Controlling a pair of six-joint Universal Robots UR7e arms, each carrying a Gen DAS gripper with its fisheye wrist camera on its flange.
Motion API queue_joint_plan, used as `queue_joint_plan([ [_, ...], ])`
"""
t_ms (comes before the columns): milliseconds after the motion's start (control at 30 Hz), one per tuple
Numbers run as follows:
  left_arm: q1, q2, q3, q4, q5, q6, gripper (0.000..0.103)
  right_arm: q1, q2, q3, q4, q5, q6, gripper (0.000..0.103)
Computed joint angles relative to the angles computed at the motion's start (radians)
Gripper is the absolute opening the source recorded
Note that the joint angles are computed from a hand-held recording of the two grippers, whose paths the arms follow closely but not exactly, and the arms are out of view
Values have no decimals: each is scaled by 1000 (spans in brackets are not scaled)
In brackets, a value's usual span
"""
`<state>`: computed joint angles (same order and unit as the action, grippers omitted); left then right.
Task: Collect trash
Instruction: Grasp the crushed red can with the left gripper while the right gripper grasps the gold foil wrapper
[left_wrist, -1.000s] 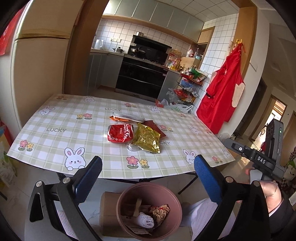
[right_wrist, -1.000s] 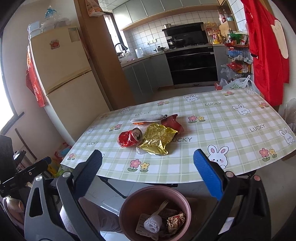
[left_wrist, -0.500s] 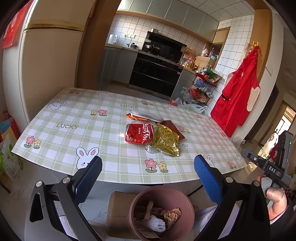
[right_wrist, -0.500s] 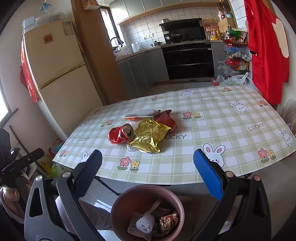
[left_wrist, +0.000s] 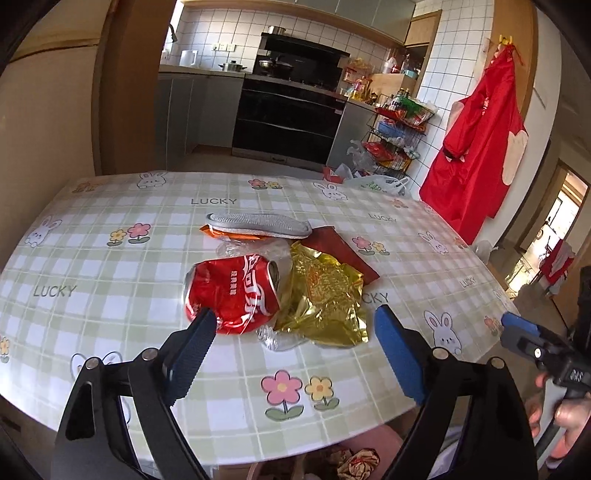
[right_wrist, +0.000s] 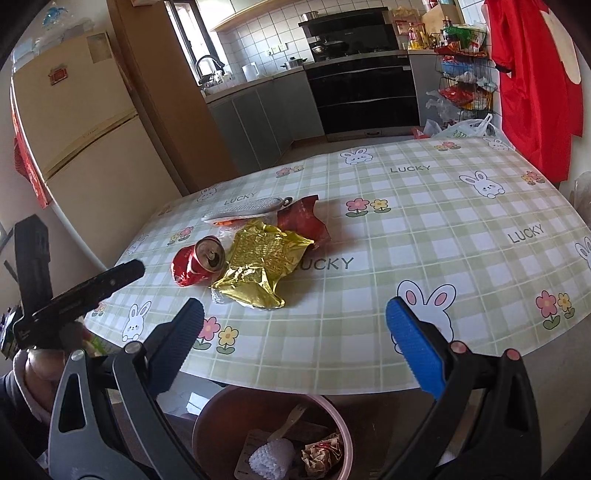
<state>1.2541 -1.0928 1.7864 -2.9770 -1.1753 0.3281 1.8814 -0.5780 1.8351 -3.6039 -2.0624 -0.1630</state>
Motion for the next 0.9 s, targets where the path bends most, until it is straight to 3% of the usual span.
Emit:
queue_joint_plan([
  [133,22,124,-146,51,39,-51,66,-20,-7,-2,13,-7,-8,97],
  [267,41,191,-242,121,58,-92,64,-36,-11,-3,14,-20,-11,97],
  [367,40,230,-272,112,103,-43,63,-46,-11,-3,17,-25,0,97],
  [467,44,256,-297,126,134,-44,52,-52,-9,-11,36,-26,-5,97],
  [567,50,264,-300,114,149,-19,35,-53,-2,-26,56,-29,-19,97],
  [700,57,244,-278,80,117,6,32,-59,11,-58,103,-13,-22,97],
  [900,60,166,-219,28,62,22,32,-82,48,-122,165,70,-6,97],
])
